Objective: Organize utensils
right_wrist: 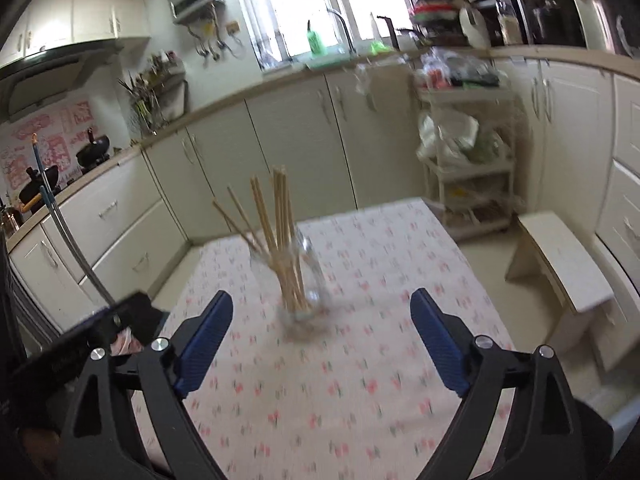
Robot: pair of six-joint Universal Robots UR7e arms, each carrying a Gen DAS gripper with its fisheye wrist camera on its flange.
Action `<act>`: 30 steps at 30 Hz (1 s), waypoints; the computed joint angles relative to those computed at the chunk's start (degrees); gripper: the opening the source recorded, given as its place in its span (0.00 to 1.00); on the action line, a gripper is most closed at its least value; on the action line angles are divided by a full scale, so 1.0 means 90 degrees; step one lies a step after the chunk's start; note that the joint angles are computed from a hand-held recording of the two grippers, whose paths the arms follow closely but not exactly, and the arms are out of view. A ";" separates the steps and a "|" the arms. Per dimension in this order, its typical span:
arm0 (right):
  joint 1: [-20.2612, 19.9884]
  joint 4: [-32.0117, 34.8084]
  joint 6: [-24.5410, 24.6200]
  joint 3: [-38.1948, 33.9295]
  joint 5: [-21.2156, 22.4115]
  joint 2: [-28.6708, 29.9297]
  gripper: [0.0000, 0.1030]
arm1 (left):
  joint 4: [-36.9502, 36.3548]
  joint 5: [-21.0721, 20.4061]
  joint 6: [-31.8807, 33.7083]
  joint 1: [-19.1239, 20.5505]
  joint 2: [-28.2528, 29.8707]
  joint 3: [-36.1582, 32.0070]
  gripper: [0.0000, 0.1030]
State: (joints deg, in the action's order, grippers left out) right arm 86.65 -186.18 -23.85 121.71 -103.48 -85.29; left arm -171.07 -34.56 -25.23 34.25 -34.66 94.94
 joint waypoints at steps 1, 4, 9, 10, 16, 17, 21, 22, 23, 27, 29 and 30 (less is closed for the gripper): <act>0.0072 0.0214 0.0088 0.0126 -0.0223 -0.0228 0.86 | 0.0195 0.0100 -0.0177 -0.0095 -0.0078 0.0077 0.85; 0.0278 0.0518 0.0220 0.0407 -0.0547 -0.0697 0.89 | 0.0825 0.0345 -0.0762 -0.0422 -0.0387 0.0395 0.89; 0.0913 0.1216 0.0468 0.0811 -0.1147 -0.1472 0.93 | 0.2371 0.0517 -0.1996 -0.1030 -0.1122 0.0954 0.92; 0.1038 0.1679 0.0717 0.0818 -0.1244 -0.1664 0.93 | 0.2792 0.0505 -0.2279 -0.1131 -0.1258 0.0987 0.92; 0.1687 0.3129 0.1469 0.0995 -0.1459 -0.2603 0.93 | 0.4829 0.0431 -0.3983 -0.1845 -0.2158 0.1348 0.93; 0.1770 0.3143 0.1590 0.1125 -0.1419 -0.2840 0.93 | 0.5025 0.0405 -0.4218 -0.1938 -0.2253 0.1404 0.93; 0.2185 0.3183 0.1728 0.1338 -0.1922 -0.3167 0.93 | 0.6414 0.0135 -0.5155 -0.2347 -0.2558 0.1452 0.93; 0.2245 0.3246 0.1780 0.1347 -0.1992 -0.3217 0.93 | 0.6654 0.0130 -0.5347 -0.2454 -0.2638 0.1501 0.93; 0.2291 0.3281 0.1803 0.1358 -0.2029 -0.3250 0.93 | 0.6825 0.0117 -0.5508 -0.2546 -0.2724 0.1559 0.93; 0.2575 0.3344 0.1770 0.1413 -0.2193 -0.3327 0.93 | 0.7490 0.0124 -0.6230 -0.2731 -0.2979 0.1637 0.93; 0.2682 0.3399 0.1773 0.1434 -0.2225 -0.3332 0.93 | 0.7599 0.0168 -0.6399 -0.2758 -0.3016 0.1637 0.93; 0.2720 0.3455 0.1765 0.1440 -0.2243 -0.3347 0.93 | 0.7624 0.0182 -0.6459 -0.2809 -0.3081 0.1679 0.93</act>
